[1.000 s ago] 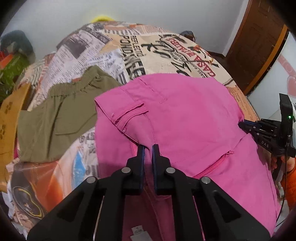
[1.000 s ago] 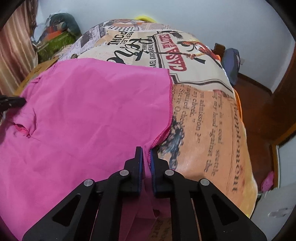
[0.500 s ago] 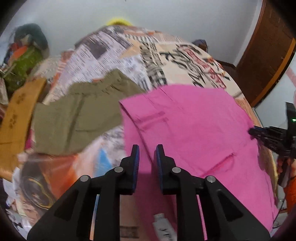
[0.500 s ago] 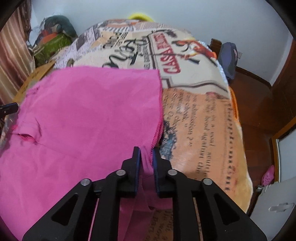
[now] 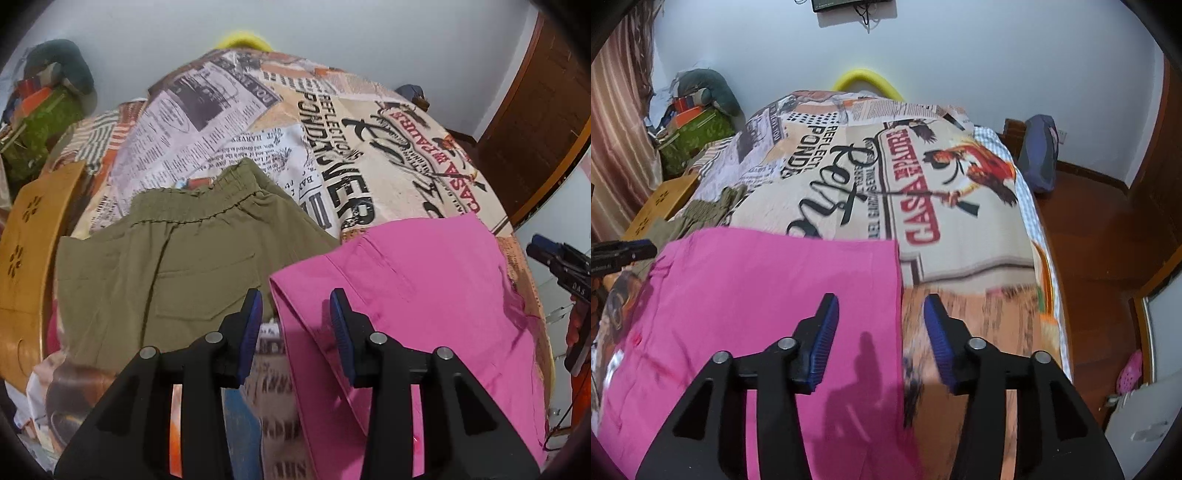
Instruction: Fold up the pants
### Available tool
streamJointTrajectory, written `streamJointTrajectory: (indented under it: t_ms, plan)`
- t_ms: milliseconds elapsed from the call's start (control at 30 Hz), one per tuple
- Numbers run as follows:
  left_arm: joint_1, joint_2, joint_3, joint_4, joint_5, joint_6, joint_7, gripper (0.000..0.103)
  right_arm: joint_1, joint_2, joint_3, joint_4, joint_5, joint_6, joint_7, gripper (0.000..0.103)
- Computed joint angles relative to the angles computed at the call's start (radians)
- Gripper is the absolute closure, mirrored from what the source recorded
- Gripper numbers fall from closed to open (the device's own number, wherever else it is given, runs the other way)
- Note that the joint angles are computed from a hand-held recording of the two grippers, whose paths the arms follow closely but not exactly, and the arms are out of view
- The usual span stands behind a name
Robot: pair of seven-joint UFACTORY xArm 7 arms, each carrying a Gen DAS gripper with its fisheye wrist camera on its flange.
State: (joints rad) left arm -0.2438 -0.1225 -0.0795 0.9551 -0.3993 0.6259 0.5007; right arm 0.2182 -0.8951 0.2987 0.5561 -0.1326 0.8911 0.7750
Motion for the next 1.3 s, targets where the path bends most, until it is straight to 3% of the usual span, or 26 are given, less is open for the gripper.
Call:
streamJointTrajectory:
  t_ms: [233, 467, 567, 633, 667, 833, 1000, 1300]
  plan:
    - [0.003, 0.075, -0.015, 0.008, 0.025, -0.043, 0.016, 0.057, -0.023, 0.192, -0.069, 0.013, 0.009, -0.121, -0.065, 0.058]
    - [0.023, 0.123, -0.018, 0.052, -0.053, 0.006, 0.099, 0.057, -0.029, 0.285, -0.087, 0.022, 0.011, -0.202, -0.095, 0.058]
    - [0.033, 0.129, -0.018, 0.061, -0.106, 0.043, 0.14, 0.063, -0.02, 0.298, -0.081, 0.024, 0.005, -0.215, -0.114, 0.077]
    - [0.04, 0.136, -0.019, 0.072, -0.136, 0.078, 0.158, 0.075, -0.02, 0.302, -0.073, 0.028, -0.006, -0.212, -0.118, 0.094]
    - [0.041, 0.135, -0.02, 0.072, -0.139, 0.08, 0.156, 0.075, -0.022, 0.303, -0.069, 0.029, -0.009, -0.209, -0.114, 0.095]
    - [0.03, 0.11, -0.03, 0.044, -0.078, 0.042, 0.131, 0.097, -0.043, 0.299, -0.042, 0.041, -0.057, -0.196, -0.082, 0.099]
    - [0.019, 0.081, -0.031, 0.041, 0.004, -0.016, 0.078, 0.1, -0.067, 0.264, -0.038, 0.074, -0.094, -0.186, -0.053, 0.1]
    - [0.002, 0.029, -0.022, 0.151, 0.018, -0.022, 0.052, 0.1, -0.114, 0.218, -0.027, 0.203, -0.141, -0.135, -0.056, 0.1]
